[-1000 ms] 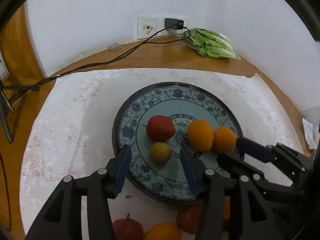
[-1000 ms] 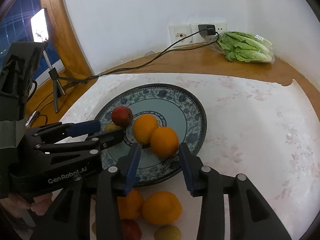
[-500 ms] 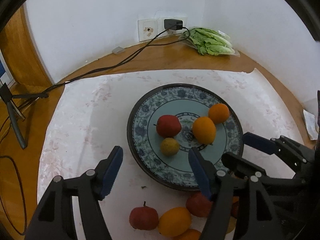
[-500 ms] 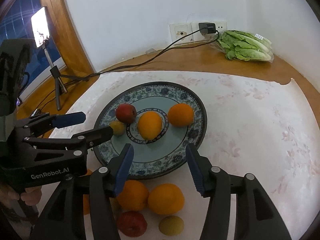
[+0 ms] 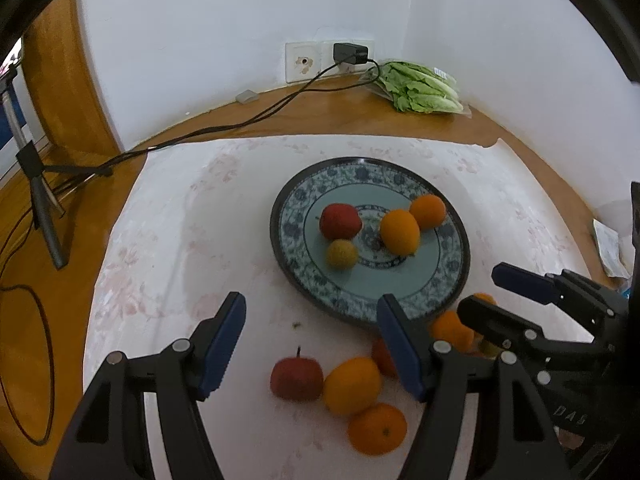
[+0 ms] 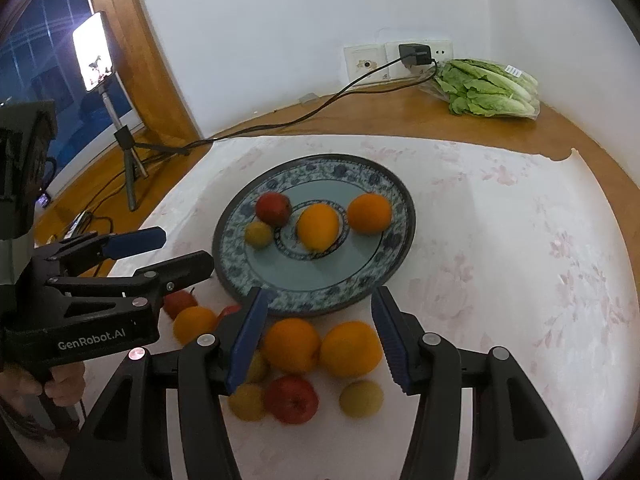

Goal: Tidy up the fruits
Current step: 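Open both tools to release the fruits on the plate and withdraw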

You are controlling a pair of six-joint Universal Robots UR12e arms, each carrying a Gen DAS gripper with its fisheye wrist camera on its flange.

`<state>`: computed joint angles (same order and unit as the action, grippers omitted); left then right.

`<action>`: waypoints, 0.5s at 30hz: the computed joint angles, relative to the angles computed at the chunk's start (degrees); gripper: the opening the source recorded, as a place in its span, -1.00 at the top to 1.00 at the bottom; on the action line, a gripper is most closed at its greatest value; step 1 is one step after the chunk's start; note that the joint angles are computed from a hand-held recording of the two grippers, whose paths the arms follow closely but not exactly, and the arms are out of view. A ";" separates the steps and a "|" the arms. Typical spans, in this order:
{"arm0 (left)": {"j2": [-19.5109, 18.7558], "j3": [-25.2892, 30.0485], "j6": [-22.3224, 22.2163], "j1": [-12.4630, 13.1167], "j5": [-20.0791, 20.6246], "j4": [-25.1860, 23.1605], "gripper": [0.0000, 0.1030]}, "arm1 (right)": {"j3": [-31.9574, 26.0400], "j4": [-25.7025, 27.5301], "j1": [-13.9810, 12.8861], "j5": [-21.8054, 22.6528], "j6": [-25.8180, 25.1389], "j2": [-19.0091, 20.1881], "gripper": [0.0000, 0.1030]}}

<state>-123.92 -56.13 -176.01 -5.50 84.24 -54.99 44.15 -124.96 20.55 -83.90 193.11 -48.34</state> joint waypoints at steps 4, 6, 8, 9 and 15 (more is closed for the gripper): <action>1.23 -1.88 -0.89 0.35 -0.34 0.42 -0.39 | 1.74 -0.98 0.17 0.08 0.53 -1.10 -0.08; 1.78 -2.76 -1.40 0.51 -0.51 0.77 -0.39 | 2.40 -1.05 0.19 0.10 0.72 -1.55 -0.08; 2.41 -3.81 -2.01 0.71 -0.89 1.28 -0.39 | 3.15 -1.40 0.17 0.09 1.12 -2.04 -0.08; 2.64 -4.19 -2.20 0.81 -1.07 1.42 -0.39 | 3.73 -1.74 0.16 0.06 1.46 -2.40 -0.08; 4.01 -6.57 -3.61 1.29 -1.72 1.89 -0.39 | 6.24 -2.48 0.05 -0.01 2.65 -3.98 -0.08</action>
<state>-119.91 -62.70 -179.62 -4.21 82.53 -53.10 50.39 -127.44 20.60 -83.92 195.76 -52.32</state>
